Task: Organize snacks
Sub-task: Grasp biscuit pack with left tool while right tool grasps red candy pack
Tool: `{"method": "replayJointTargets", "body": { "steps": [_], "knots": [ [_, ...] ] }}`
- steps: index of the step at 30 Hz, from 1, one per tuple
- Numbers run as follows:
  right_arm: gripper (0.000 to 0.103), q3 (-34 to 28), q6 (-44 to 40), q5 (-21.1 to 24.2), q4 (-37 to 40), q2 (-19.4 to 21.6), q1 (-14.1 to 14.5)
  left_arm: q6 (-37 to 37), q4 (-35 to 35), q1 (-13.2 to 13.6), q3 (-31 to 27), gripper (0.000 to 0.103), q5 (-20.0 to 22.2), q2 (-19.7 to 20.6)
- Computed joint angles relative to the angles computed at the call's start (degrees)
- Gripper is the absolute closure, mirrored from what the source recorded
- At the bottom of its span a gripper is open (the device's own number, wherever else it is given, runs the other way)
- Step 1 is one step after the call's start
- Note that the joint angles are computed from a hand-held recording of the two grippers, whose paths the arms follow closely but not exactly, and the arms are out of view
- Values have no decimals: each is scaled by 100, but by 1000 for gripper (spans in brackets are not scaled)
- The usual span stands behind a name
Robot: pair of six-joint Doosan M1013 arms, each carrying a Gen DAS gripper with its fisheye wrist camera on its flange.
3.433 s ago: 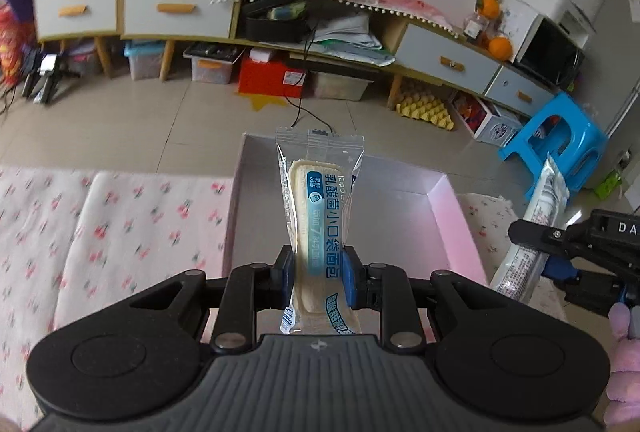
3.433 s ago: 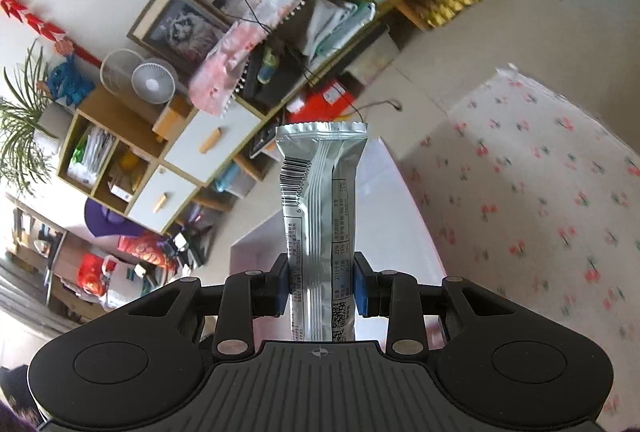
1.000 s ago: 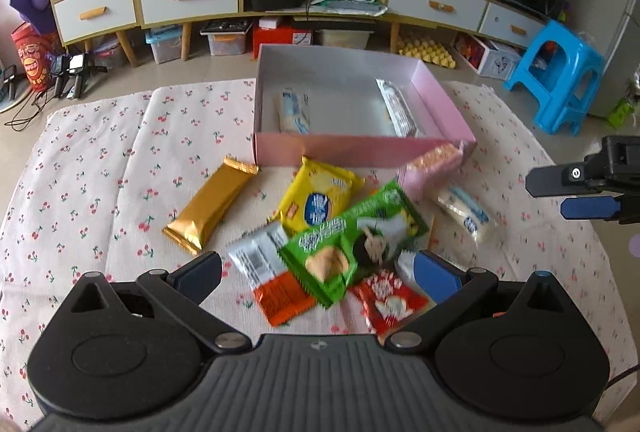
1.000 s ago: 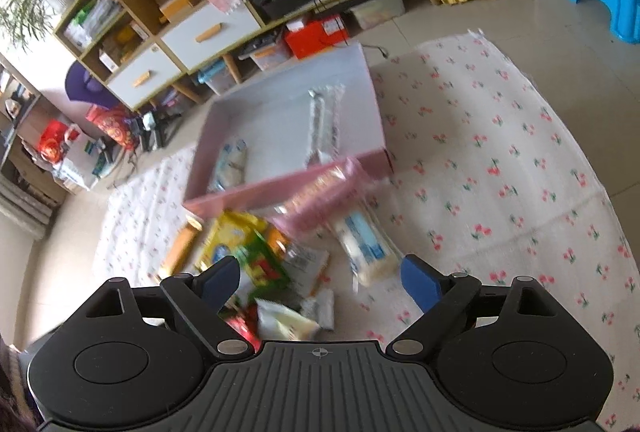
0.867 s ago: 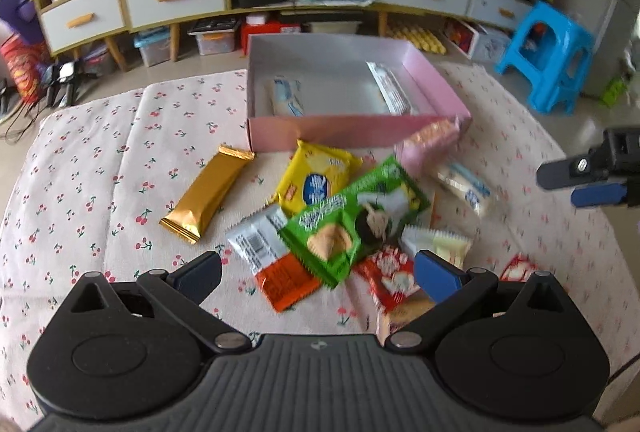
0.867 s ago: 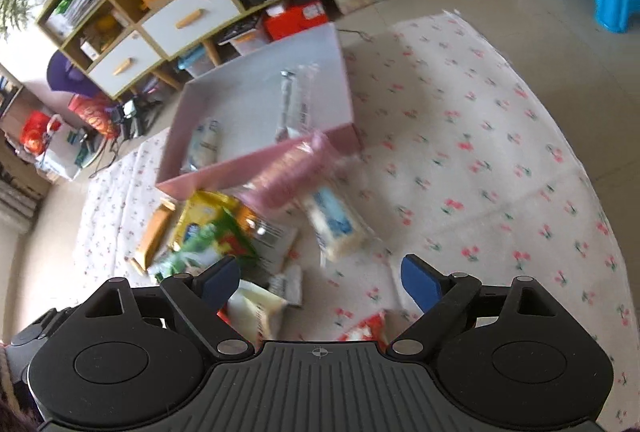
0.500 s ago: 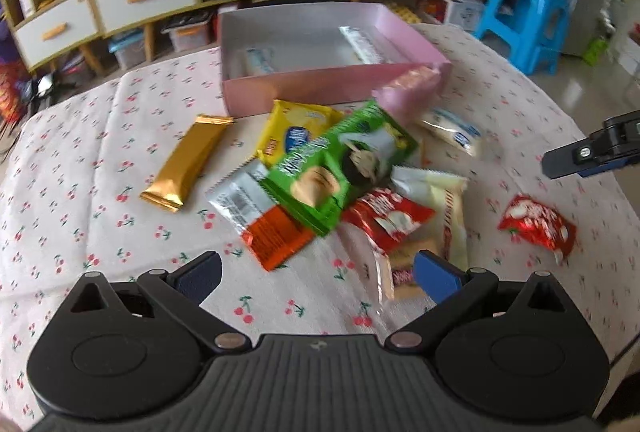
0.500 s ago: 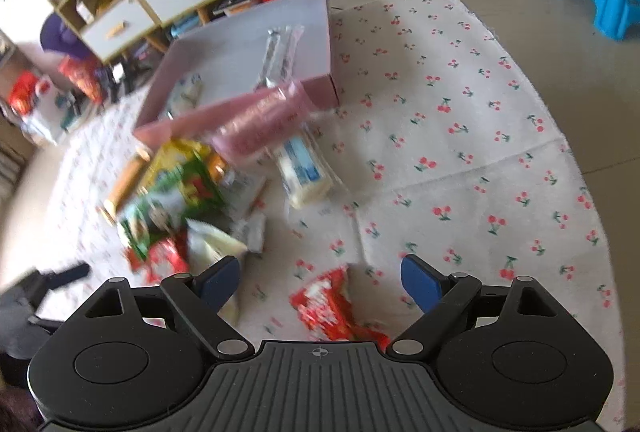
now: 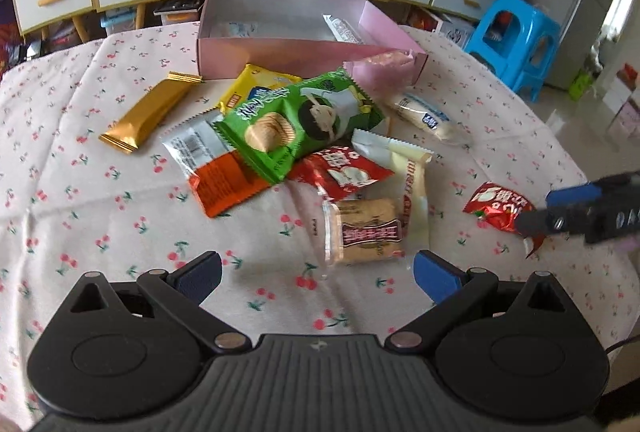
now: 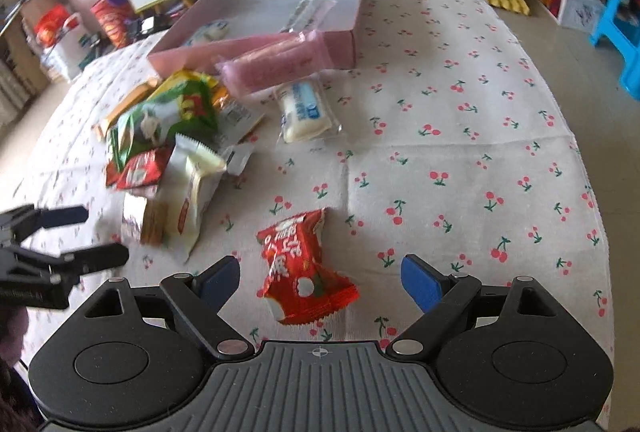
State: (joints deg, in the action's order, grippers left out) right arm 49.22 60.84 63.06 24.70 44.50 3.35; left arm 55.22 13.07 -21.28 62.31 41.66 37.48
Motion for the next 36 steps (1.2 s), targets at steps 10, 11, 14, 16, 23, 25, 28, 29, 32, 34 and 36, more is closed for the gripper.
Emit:
{"method": "replayJointTargets", "body": {
  "steps": [10, 11, 14, 16, 23, 25, 28, 29, 32, 34, 36],
  "knots": [
    [13, 515, -859, -496, 234, -173, 35, -837, 871, -167, 149, 2, -303, 34],
    [13, 549, -938, -526, 238, -183, 40, -914, 1001, -185, 156, 3, -314, 41],
    [13, 689, -1169, -704, 196, -236, 64, -1055, 1235, -219, 149, 7, -340, 63],
    [13, 766, -1316, -820, 211, -267, 71, -1132, 1285, -223, 152, 10, -382, 65],
    [14, 813, -1393, -928, 296, -284, 58, -1162, 1265, -237, 143, 28, -476, 71],
    [14, 837, -1394, -993, 299, -298, 57, -1193, 1281, -239, 136, 33, -477, 74],
    [16, 843, -1393, -1049, 321, -304, 53, -1182, 1283, -240, 116, 39, -442, 81],
    [16, 835, -1387, -1041, 327, -302, 53, -1187, 1298, -243, 107, 41, -408, 84],
    [16, 817, -1415, -1018, 330, -297, 57, -1047, 1131, -226, 95, 51, -415, 81],
    [17, 844, -1476, -1070, 332, -313, 66, -995, 1018, -219, 83, 52, -410, 83],
    [24, 866, -1533, -1093, 340, -327, 72, -983, 1024, -225, 73, 54, -387, 83]
  ]
}}
